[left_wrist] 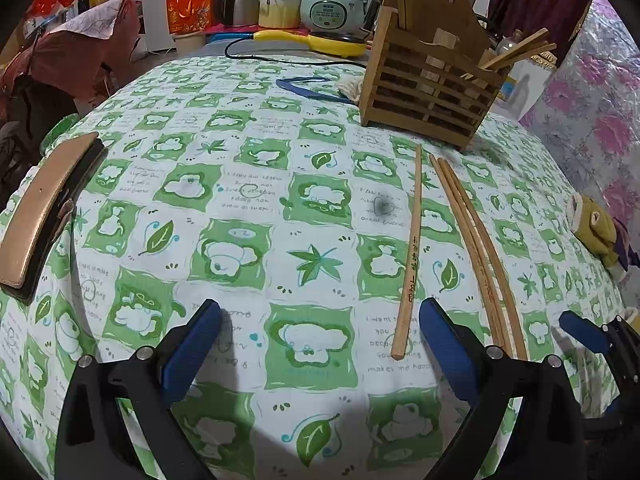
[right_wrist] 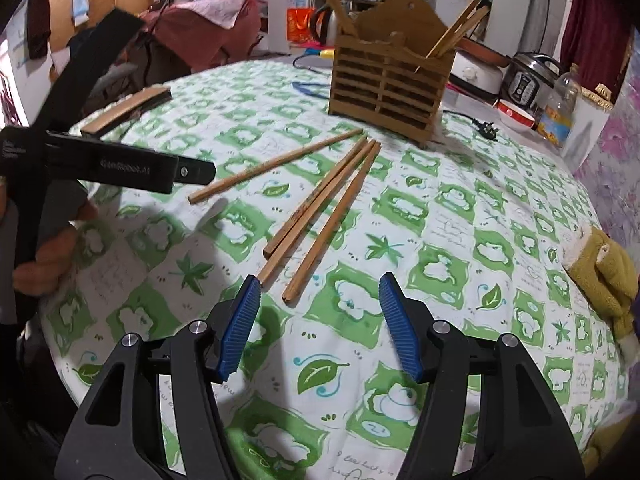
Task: Organize utensils
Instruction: 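Move both open tools back over the remaining chopsticks, then close the right tool on a chopstick while the left tool grasps another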
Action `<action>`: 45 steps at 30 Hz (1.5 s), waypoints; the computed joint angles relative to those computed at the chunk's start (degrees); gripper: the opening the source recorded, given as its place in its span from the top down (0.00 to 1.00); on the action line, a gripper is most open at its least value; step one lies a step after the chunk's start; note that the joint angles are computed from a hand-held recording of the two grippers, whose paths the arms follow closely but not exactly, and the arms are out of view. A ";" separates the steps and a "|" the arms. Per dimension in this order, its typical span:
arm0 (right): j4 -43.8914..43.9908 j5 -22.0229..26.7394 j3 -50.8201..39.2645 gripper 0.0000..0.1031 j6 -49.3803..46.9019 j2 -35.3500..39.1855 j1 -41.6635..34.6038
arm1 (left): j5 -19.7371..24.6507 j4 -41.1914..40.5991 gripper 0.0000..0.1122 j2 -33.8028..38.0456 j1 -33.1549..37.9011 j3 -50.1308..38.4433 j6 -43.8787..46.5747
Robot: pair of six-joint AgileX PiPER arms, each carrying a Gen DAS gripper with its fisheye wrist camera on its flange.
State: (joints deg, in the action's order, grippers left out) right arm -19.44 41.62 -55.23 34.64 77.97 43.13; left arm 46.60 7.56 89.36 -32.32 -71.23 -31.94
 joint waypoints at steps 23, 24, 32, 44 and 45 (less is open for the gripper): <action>1.14 0.15 0.75 0.58 4.71 -0.77 -4.67 | -1.13 0.27 0.53 -1.49 -5.10 1.51 6.01; 1.47 -0.01 0.77 0.58 4.39 -0.79 -4.86 | -1.05 1.02 0.57 -1.26 -5.70 1.37 5.79; 0.88 0.41 0.27 0.58 4.18 -0.25 -4.13 | -1.31 3.76 0.94 -0.87 -7.87 1.52 5.60; 4.24 1.43 -1.13 0.93 0.00 2.35 -3.94 | -0.23 5.33 0.94 -0.27 -8.26 0.75 4.12; 4.26 1.32 -1.00 0.93 0.00 2.26 -3.94 | -0.30 5.13 0.94 -0.29 -8.17 0.80 4.28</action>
State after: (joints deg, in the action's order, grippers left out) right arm -15.18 42.94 -56.23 34.64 80.23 39.19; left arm 46.29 12.69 89.06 -40.49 -70.43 -27.66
